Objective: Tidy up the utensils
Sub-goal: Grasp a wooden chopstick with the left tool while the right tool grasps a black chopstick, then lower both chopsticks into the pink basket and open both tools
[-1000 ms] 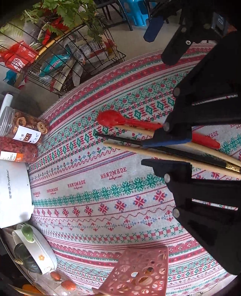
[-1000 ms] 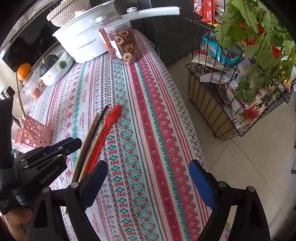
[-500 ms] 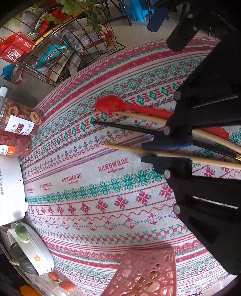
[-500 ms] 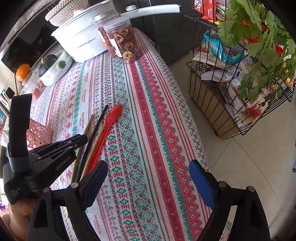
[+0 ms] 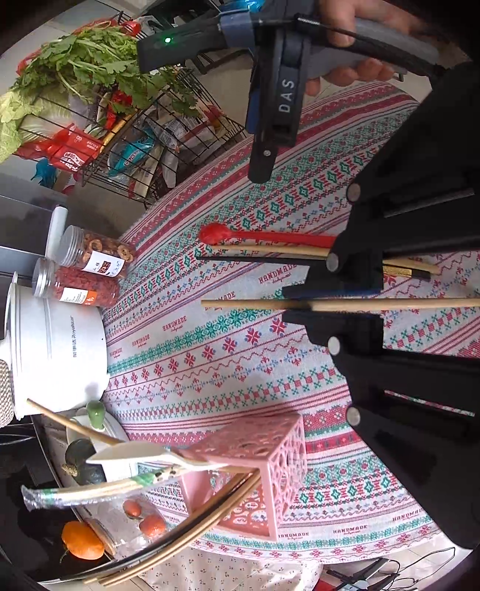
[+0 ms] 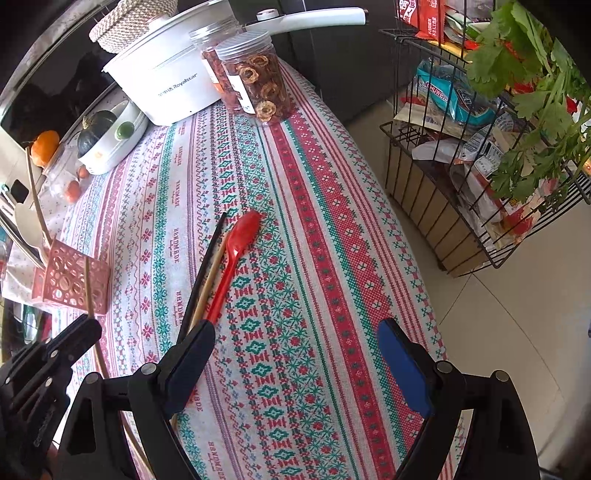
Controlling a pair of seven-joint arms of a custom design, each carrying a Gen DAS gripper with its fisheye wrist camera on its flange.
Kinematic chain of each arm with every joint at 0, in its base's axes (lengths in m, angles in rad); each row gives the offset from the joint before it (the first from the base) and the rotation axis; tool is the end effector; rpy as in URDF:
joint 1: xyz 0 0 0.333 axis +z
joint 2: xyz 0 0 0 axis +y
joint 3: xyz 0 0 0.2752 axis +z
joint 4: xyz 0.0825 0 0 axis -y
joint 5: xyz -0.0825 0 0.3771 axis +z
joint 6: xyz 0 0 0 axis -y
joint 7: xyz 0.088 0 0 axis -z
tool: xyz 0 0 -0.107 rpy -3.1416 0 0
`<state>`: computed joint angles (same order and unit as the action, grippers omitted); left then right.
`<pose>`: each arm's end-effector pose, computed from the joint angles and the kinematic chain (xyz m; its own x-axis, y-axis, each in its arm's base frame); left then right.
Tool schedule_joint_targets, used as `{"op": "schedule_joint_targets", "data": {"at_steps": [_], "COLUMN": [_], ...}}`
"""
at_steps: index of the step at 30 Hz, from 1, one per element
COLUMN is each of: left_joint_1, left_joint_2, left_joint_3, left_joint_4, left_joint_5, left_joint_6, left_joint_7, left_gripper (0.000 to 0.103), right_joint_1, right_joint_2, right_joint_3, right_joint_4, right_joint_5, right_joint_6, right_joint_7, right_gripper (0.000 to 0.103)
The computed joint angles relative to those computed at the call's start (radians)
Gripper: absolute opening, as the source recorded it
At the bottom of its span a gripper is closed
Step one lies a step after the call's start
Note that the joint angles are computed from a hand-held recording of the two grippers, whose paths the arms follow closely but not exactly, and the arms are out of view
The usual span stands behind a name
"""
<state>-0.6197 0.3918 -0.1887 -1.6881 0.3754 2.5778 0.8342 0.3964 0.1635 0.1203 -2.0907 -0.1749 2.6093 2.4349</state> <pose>0.4740 -0.4852 0.3956 -0.3288 -0.9372 0.1160 -0.8317 0.2292 -0.5058 0.5119 0.2938 0.3477 -0.1833 -0.9656 -0.1845 -0.9215 0.2341 -0.3098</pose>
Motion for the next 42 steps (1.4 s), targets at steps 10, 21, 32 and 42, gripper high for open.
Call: {"op": "schedule_joint_targets", "data": {"at_steps": [10, 21, 32, 42], "left_joint_1": [0.106, 0.207, 0.252, 0.287], "left_joint_2": [-0.268, -0.378, -0.407, -0.454], "left_joint_3": [-0.046, -0.084, -0.106, -0.119], "left_joint_4": [-0.357, -0.493, -0.530, -0.570], "left_joint_5": [-0.035, -0.070, -0.079, 0.040], "left_joint_6": [0.188, 0.252, 0.262, 0.273], "left_joint_7": [-0.051, -0.053, -0.063, -0.195], "left_gripper": [0.007, 0.007, 0.007, 0.007], "right_joint_1": [0.021, 0.044, 0.163, 0.190], "right_joint_2": [0.133, 0.327, 0.468, 0.394], "right_joint_3": [0.029, 0.024, -0.054, -0.049], "right_joint_4": [0.146, 0.383, 0.628, 0.531], "right_joint_5": [0.052, 0.073, -0.114, -0.185], "right_joint_6": [0.049, -0.005, -0.283, -0.168], "right_joint_7": [-0.074, -0.127, -0.056, 0.000], "right_gripper": [0.078, 0.017, 0.013, 0.005]}}
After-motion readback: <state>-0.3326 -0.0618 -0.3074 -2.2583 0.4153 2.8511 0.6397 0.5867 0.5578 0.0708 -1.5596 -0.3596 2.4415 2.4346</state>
